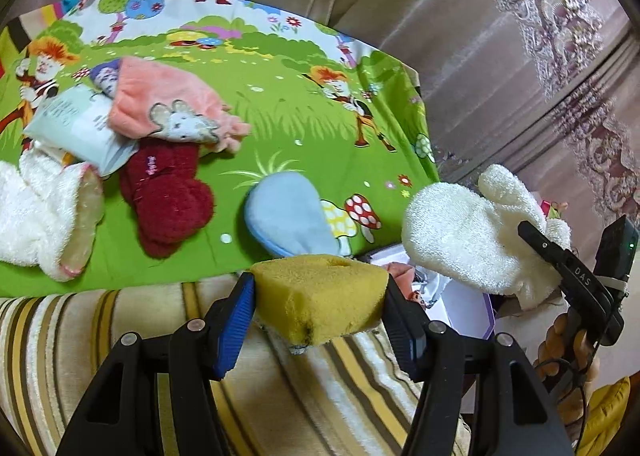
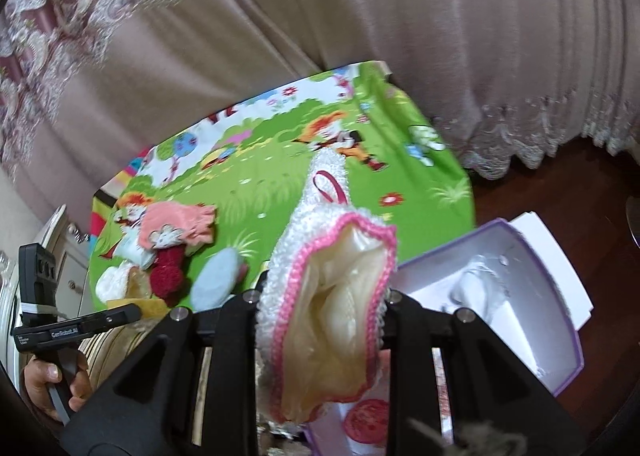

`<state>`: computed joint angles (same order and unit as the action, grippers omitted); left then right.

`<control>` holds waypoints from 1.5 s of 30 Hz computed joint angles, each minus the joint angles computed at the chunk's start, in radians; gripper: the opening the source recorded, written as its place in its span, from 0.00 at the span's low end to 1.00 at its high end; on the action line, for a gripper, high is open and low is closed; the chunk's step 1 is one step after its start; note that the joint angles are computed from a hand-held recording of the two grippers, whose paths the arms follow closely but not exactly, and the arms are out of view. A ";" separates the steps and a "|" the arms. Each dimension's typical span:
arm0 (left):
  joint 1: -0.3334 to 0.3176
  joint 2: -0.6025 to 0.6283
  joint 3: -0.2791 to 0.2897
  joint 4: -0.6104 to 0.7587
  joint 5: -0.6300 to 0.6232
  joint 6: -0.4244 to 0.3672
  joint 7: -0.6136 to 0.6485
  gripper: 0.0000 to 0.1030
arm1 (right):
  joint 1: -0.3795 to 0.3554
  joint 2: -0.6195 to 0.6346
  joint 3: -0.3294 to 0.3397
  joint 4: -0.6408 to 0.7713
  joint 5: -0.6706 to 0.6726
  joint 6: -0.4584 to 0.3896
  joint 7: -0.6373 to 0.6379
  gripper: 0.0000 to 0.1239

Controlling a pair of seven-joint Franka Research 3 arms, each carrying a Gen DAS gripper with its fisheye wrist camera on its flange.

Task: Organize soft objects
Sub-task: 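Carry both to the box, right tool releasing the mitt while left holds the sponge above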

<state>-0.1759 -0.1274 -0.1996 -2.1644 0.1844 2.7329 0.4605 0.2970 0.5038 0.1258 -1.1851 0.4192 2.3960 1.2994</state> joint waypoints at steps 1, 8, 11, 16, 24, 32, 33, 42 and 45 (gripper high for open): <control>-0.002 0.007 -0.001 0.009 0.000 -0.002 0.006 0.60 | -0.003 -0.005 -0.004 -0.008 0.000 0.005 0.005 0.23; -0.015 0.046 -0.008 0.064 -0.001 -0.023 0.035 0.60 | -0.035 -0.029 -0.026 -0.058 0.006 0.043 0.034 0.23; -0.020 0.060 -0.010 0.083 -0.002 -0.031 0.046 0.60 | -0.044 -0.024 -0.032 -0.060 -0.001 0.050 0.051 0.23; -0.026 0.077 -0.012 0.106 -0.003 -0.045 0.059 0.60 | -0.057 -0.022 -0.046 -0.078 -0.019 0.067 0.084 0.23; -0.040 0.123 -0.019 0.160 -0.012 -0.065 0.095 0.60 | -0.068 0.012 -0.090 -0.069 -0.101 0.025 0.153 0.24; -0.060 0.194 -0.031 0.246 -0.028 -0.076 0.169 0.60 | -0.048 -0.021 -0.167 -0.143 -0.304 -0.006 0.279 0.64; -0.063 0.207 -0.034 0.262 -0.032 -0.076 0.184 0.60 | -0.046 -0.029 -0.169 -0.156 -0.324 0.000 0.285 0.66; -0.107 0.355 -0.062 0.447 -0.043 -0.106 0.326 0.60 | -0.015 -0.058 -0.209 -0.199 -0.549 -0.045 0.335 0.69; -0.110 0.407 -0.079 0.509 -0.079 -0.116 0.386 0.60 | -0.022 -0.067 -0.196 -0.216 -0.565 -0.056 0.311 0.74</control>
<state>-0.2857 0.2796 -0.2782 -1.6555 0.1052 2.6164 0.8464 0.2751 0.4368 -0.0698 -1.4010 -0.1455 2.3403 1.6105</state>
